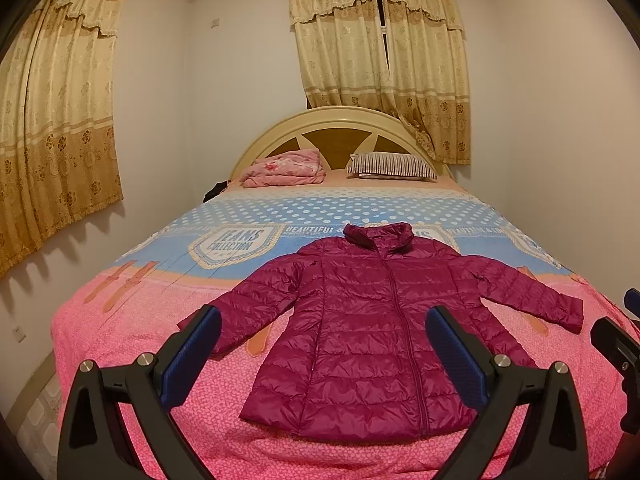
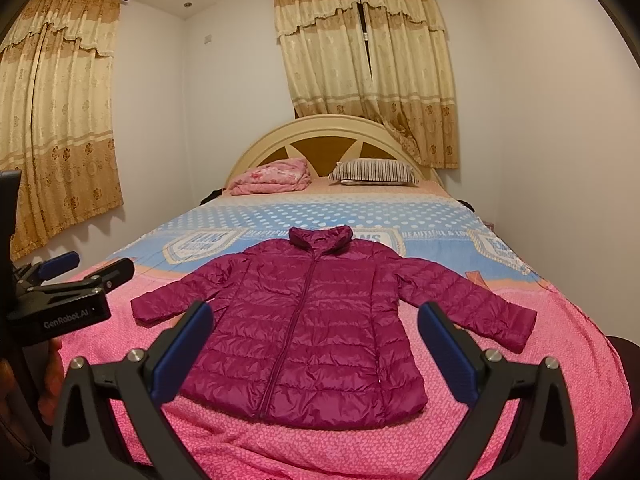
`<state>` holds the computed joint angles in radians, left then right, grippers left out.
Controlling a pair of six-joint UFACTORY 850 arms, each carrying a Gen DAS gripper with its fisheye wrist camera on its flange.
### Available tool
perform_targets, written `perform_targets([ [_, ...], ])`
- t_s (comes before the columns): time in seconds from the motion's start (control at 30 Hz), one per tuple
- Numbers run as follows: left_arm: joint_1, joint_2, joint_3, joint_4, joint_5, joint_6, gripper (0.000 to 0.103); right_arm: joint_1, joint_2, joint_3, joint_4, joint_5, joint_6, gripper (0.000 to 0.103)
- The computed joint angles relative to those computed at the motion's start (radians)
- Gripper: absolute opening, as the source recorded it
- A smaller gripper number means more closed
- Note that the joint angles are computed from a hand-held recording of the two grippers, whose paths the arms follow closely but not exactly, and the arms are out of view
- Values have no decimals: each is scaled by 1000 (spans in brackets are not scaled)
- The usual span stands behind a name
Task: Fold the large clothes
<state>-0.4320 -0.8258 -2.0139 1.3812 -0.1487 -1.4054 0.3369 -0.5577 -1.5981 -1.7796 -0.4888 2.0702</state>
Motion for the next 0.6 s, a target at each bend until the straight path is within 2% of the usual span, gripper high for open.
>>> perform_targets([
  [0.6, 4, -2, 1, 55, 1, -62, 102, 4, -3, 6, 0, -2, 2, 103],
])
